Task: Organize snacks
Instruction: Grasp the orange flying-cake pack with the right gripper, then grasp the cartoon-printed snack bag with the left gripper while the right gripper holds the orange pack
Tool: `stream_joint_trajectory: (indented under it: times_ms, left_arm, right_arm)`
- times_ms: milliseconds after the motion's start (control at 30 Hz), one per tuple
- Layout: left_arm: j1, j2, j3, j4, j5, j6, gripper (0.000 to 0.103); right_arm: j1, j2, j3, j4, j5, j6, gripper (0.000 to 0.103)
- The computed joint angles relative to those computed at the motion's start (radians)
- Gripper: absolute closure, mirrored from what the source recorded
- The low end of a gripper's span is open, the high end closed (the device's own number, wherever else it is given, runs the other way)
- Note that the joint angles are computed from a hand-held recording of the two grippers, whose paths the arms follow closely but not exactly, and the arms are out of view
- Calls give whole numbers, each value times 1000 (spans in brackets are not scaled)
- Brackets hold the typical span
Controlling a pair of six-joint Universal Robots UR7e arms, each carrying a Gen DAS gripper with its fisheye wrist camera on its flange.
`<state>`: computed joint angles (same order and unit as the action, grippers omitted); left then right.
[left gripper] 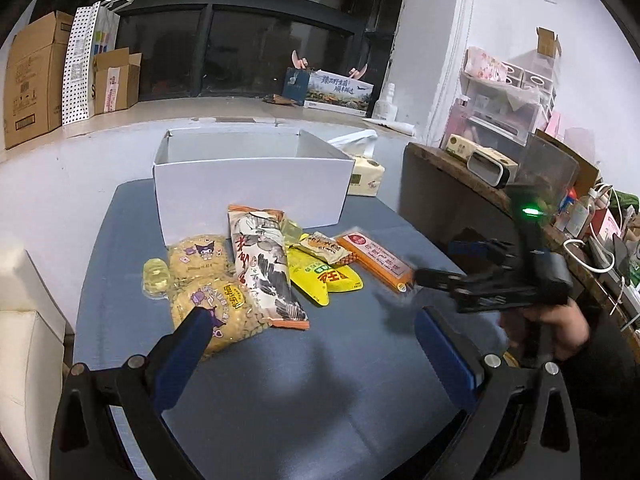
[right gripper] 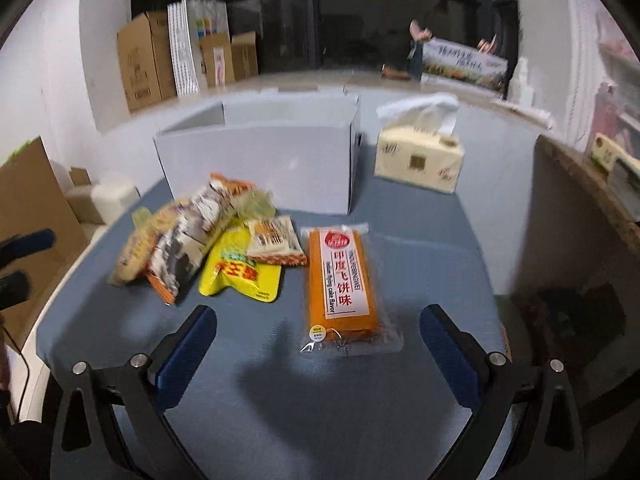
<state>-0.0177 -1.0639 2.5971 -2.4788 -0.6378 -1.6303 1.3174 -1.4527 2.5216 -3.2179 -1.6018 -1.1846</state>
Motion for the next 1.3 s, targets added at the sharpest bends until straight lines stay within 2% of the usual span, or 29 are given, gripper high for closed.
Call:
stream_joint_trajectory:
  times_ms: [100,300,400,433,500,567,600,633,700,767,867,933,1067,1200,1233,1300]
  left_arm:
    - [1,0,1,4,-4,-9,0]
    - [10,11,6,-12,-15,-17,0]
    - [16,15,8,-17,-18,-23,0]
    - [19,15,10,-22,-18,-22,0]
    - [25,18,10,-28,-20,-21,0]
    - [33,21,7,-26,-22,-23,0]
    - [39,23,8,-36,-22,-14,0]
    - [45,26,7,-45,-20,-8,0]
    - [69,30,3,-68,-14,28,0]
    - [100,33,-1,-104,1,84,0]
    - [192,49,-30,-174,32,209,0]
    - [263,77,-58,-249,52,325,0]
    - [407,132,-149,-287,67,510,0]
    - [530,185,-225,-322,65,652,0]
    - [555,193,-244,-303,60,656,0]
    - [595,213,-267,-305,47,685,22]
  right_arm:
    - [47,149,-73,-71,-108,1,0]
    - [88,286,-198,-28,-196,49,0]
    - [98,341,-234,-18,-270,56,0]
    - [89,331,-237,0,-243,68,0]
    - [90,332,-230,-18,-247,53,3]
    - [87,308,-213,-10,-226,32,22]
    - [86,297,-197,-29,-223,24,40]
    - [81,279,-186,-19,-219,24,42]
    - [62,237,-177,43,-189,36,43]
    - [28,168,-176,152,-133,91,44]
    - [-32,49,-159,288,-23,140,44]
    - [-64,-33,-134,332,37,142,44]
    - [-108,-160,-109,433,129,129,44]
    - [-128,-223,-92,484,180,105,44]
    - [-126,-221,-96,490,186,105,44]
    - [-126,-220,-91,487,199,97,44]
